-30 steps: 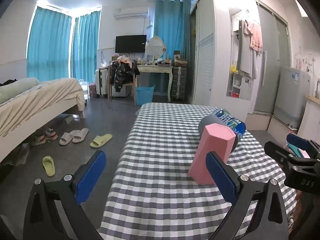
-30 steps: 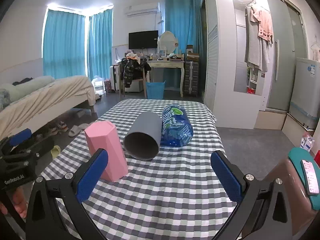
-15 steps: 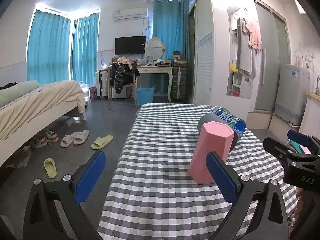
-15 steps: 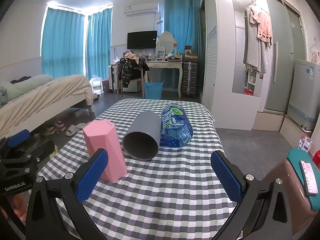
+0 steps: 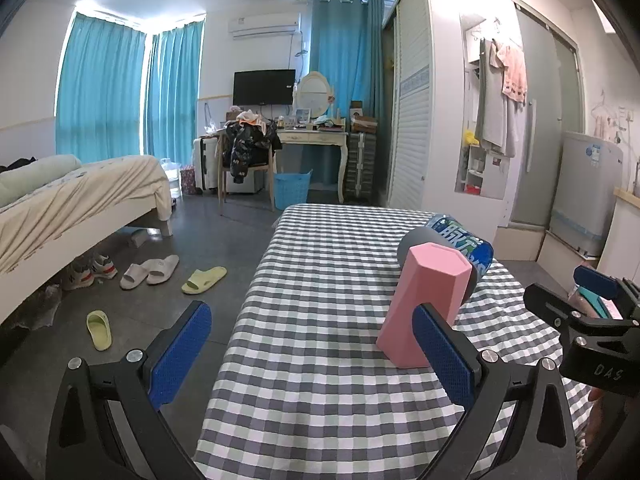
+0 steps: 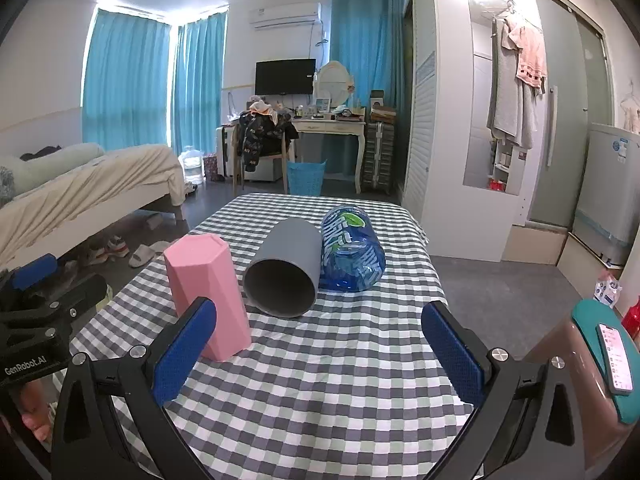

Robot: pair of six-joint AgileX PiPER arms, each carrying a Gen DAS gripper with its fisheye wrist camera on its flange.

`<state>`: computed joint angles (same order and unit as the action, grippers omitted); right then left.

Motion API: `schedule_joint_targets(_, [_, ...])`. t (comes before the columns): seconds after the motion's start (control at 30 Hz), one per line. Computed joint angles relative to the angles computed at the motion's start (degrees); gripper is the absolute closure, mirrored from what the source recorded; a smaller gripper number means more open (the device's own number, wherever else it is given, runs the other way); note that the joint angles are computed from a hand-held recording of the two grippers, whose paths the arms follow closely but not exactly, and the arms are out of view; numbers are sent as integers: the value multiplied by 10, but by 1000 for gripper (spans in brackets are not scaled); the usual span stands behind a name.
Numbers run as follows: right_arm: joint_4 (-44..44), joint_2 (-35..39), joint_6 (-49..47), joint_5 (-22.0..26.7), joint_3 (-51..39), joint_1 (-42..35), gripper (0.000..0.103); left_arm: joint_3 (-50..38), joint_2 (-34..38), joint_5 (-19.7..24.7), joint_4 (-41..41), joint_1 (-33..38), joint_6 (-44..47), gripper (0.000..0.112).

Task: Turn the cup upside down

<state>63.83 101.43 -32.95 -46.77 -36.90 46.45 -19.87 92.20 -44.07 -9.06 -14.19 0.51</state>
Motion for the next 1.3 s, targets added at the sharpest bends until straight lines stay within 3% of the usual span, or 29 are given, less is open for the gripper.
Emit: schedule_joint_targets(1.3, [0,22,0,6,-15,2,0,-1,0,1,4,5,-1,9])
